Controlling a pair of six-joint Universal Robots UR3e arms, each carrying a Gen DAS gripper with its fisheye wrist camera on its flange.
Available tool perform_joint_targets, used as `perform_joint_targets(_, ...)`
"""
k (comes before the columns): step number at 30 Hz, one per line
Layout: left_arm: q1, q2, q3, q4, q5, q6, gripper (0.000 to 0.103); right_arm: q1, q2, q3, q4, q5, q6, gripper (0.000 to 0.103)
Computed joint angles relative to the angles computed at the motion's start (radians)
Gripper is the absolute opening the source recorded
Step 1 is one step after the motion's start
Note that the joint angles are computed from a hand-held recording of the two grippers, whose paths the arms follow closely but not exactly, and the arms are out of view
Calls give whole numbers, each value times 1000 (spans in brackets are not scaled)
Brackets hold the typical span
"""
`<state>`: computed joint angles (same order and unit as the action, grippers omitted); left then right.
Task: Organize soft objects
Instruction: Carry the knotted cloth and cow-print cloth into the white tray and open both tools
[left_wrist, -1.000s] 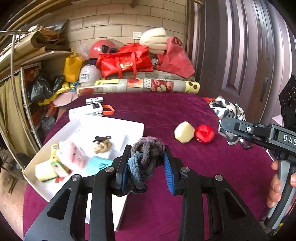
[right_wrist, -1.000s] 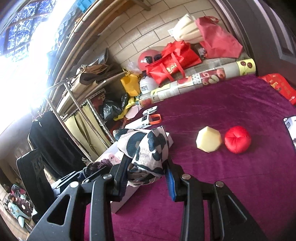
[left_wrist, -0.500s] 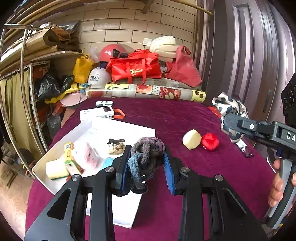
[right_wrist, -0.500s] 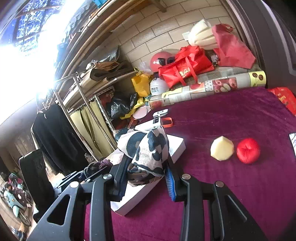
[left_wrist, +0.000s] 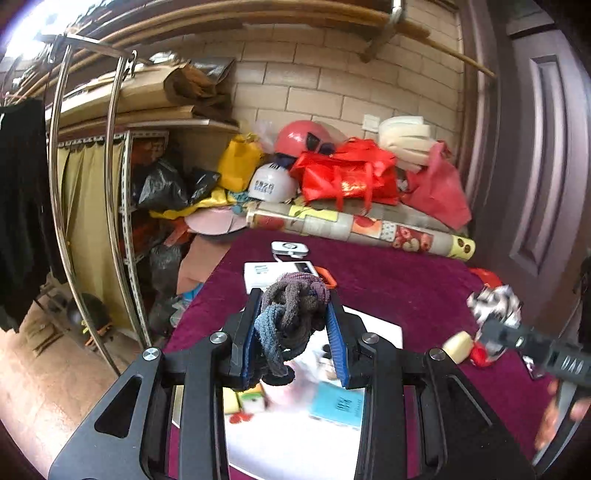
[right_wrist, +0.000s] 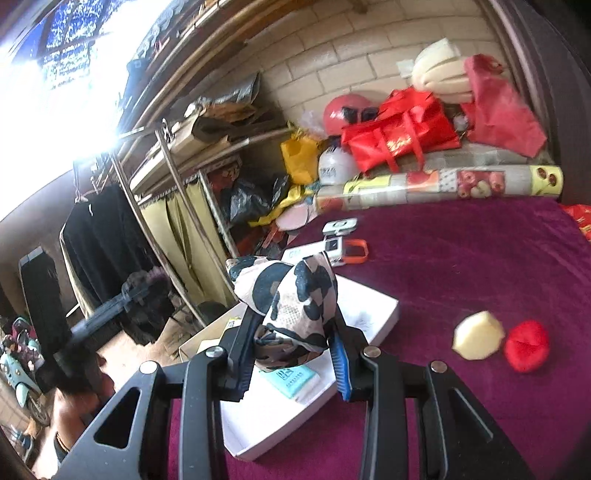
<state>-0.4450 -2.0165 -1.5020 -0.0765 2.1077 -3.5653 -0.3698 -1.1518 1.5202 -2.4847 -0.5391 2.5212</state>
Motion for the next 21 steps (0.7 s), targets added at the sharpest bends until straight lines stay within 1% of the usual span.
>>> perform_joint_targets(3, 54, -25, -5, 1, -98, -8, 32, 72, 88, -97, 42, -64, 27, 35)
perform_joint_targets(5, 90, -74, 47, -25, -138, -9, 33, 121, 152, -149, 40, -108, 59, 35)
perform_joint_targets(7, 125, -141, 139, -68, -161, 1, 33, 154, 197, -181, 21, -138, 88, 35)
perform_joint_targets(9, 153, -211, 254, -153, -182, 12, 34, 190, 248, -217, -6, -164, 127, 36)
perform_joint_targets(10, 166, -243, 305, -195, -198, 9, 40, 201, 268, -233, -8, -167, 137, 36)
perform_joint_targets(11, 175, -274, 354, -231, -207, 4, 52, 213, 290, -248, -17, -170, 138, 37)
perform_joint_targets(12, 173, -297, 388, -256, -189, -3, 64, 224, 301, -249, -51, -192, 151, 38)
perform_joint_targets(13, 168, -321, 419, -269, -163, -7, 93, 233, 309, -244, -91, -216, 163, 53)
perform_joint_targets(14, 162, -333, 416, -245, -139, -12, 103, 242, 317, -239, -132, -237, 176, 66)
perform_joint_targets(15, 158, -337, 411, -235, -127, -16, 103, 242, 321, -217, -181, -238, 183, 88)
perform_joint_targets(16, 156, -336, 400, -223, -122, -21, 103, 238, 318, -202, -202, -235, 182, 94)
perform_joint_targets(17, 158, -328, 370, -195, -122, -29, 103, 234, 312, -182, -222, -230, 173, 95)
perform_joint_targets(18, 158, -318, 345, -174, -117, -38, 103, 230, 304, -162, -236, -227, 160, 101)
perform_joint_targets(19, 156, -309, 323, -157, -110, -49, 103, 227, 299, -149, -254, -227, 159, 103)
perform_joint_targets(21, 151, -289, 287, -134, -100, -67, 103, 219, 288, -115, -297, -218, 166, 103)
